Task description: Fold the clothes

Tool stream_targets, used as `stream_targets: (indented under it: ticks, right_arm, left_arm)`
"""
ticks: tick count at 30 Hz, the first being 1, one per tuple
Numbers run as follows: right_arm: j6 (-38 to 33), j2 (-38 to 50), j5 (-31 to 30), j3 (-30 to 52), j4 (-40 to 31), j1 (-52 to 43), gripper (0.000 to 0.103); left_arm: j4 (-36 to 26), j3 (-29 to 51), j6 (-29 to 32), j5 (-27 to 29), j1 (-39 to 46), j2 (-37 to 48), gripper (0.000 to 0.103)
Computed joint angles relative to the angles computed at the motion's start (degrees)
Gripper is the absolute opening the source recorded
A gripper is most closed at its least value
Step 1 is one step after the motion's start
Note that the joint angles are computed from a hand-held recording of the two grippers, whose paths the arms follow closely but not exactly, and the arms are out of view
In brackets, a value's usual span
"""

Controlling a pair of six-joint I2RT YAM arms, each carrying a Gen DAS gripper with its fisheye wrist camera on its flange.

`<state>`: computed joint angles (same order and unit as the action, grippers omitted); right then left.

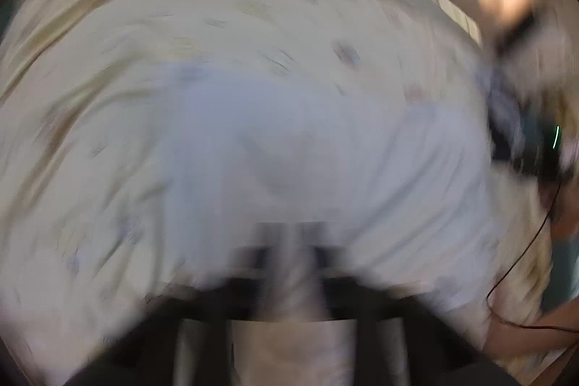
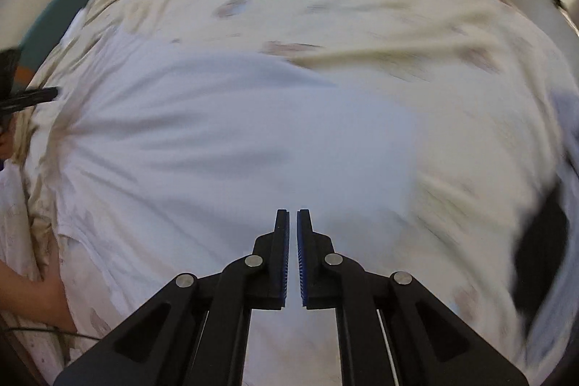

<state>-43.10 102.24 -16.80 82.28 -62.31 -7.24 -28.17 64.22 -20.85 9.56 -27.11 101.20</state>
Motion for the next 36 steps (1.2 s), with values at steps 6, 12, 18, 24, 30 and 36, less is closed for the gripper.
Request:
stream_targets:
  ticks: [6, 12, 18, 24, 30, 36]
  right_arm:
    - [10.2, 4.1, -5.6, 0.4, 3.5, 17.0, 0.005]
    - [16.6, 10.4, -0.5, 0.1, 9.7, 23.3, 0.001]
    - [6.7, 10.5, 4.2, 1.8, 5.8, 10.4, 0.0]
    - [-2.1, 6.9, 13.3, 3.2, 2.5, -3.3, 0.004]
    - [-12.9, -5.3, 1.4, -7.4, -12.1, -2.9, 0.005]
    - [-23.6, -7.8, 16.2, -23.7, -3.8, -14.1, 0.0]
  left_arm:
    - [-2.9, 19.9, 5.0, 4.8, -6.5, 17.8, 0.0]
    - [-11.9, 34.9, 6.1, -2.1, -3.6, 30.7, 0.002]
    - [-3.0, 14.9, 6.7, -5.3, 7.9, 19.6, 0.002]
    - [-0.9, 1.9, 2.0, -6.5, 6.8, 6.2, 0.002]
    - [0.0, -2.1, 0.0, -1.9, -4.5, 6.6, 0.002]
    - [-0.4, -14.9, 4.9, -1.8, -1.3, -0.3, 0.002]
